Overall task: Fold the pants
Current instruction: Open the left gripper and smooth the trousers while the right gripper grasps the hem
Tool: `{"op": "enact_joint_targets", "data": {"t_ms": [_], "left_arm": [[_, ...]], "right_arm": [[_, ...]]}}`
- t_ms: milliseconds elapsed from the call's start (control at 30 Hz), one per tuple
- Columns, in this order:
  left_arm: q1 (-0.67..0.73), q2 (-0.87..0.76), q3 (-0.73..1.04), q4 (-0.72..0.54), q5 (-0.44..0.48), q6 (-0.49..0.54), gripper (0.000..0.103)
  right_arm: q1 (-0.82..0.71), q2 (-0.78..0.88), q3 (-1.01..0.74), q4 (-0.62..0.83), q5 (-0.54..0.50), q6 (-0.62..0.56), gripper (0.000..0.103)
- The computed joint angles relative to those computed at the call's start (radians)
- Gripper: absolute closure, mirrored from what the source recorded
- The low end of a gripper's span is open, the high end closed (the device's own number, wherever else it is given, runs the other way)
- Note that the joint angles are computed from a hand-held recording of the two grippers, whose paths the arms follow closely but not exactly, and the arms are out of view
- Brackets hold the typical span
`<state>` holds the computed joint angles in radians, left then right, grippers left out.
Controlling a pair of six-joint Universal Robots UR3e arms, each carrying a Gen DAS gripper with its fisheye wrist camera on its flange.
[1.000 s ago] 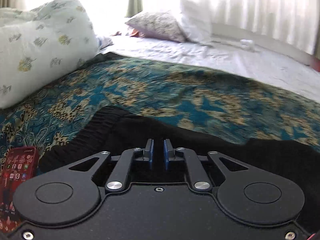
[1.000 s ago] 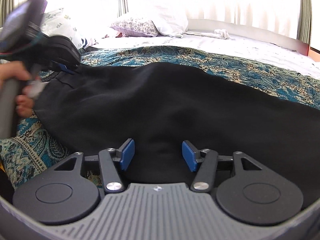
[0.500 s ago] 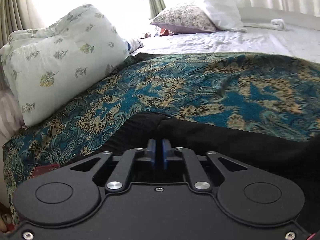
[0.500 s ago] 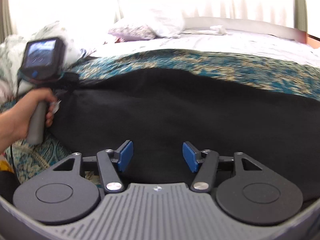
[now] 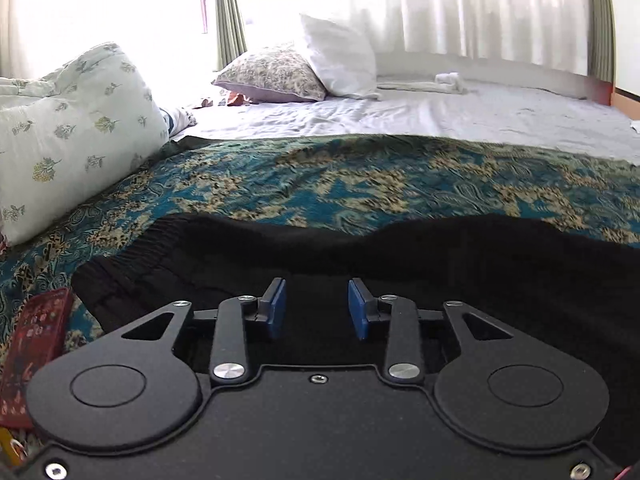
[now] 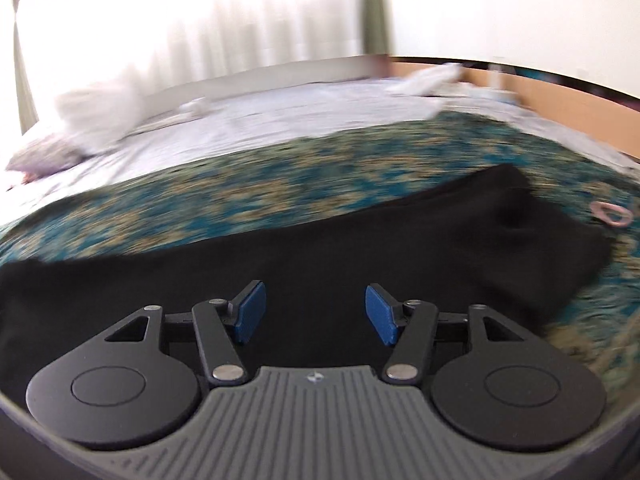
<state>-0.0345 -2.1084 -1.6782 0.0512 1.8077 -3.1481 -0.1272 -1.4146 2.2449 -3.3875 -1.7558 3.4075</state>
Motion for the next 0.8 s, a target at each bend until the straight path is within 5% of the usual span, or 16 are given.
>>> {"op": "enact_joint_targets", "data": {"t_ms": [200,300,400,500,533,567,600,733,767,800], "left_arm": [[-0.048,-0.084,0.020,0.012,0.074,-0.025,0.068],[-0.074,-0.116,0.034,0.042,0.126,-0.014,0.067],[-0.083,-0.139,0.054,0.048,0.151,-0.004,0.067],[-0.094,-0.158,0.070,0.056,0.176,0.010,0.067],[-0.098,-0.163,0.074,0.059,0.185,0.015,0.067],[-0.101,-0.170,0.081,0.061,0.192,0.020,0.067],[-0.104,-0.173,0.084,0.063,0.198,0.024,0.067],[-0.112,-0.186,0.097,0.067,0.215,0.035,0.067],[-0.114,-0.190,0.099,0.068,0.219,0.037,0.067],[-0.116,-0.194,0.104,0.068,0.224,0.040,0.067]], "right_arm": [[-0.389,-0.068,0.070,0.003,0.148,0.024,0.030],[-0.527,0.017,-0.034,0.030,0.275,0.051,0.004],[-0.572,0.171,-0.239,0.119,0.324,0.081,0.003],[-0.583,0.294,-0.434,0.267,0.346,0.094,0.020],[-0.576,0.320,-0.475,0.287,0.327,0.096,0.035],[-0.561,0.326,-0.498,0.293,0.295,0.083,0.067],[-0.556,0.325,-0.511,0.290,0.288,0.056,0.084],[-0.605,0.304,-0.363,-0.089,0.404,-0.034,0.083],[-0.598,0.298,-0.369,-0.083,0.362,-0.043,0.065],[-0.585,0.292,-0.383,-0.039,0.308,-0.048,0.059]]}}
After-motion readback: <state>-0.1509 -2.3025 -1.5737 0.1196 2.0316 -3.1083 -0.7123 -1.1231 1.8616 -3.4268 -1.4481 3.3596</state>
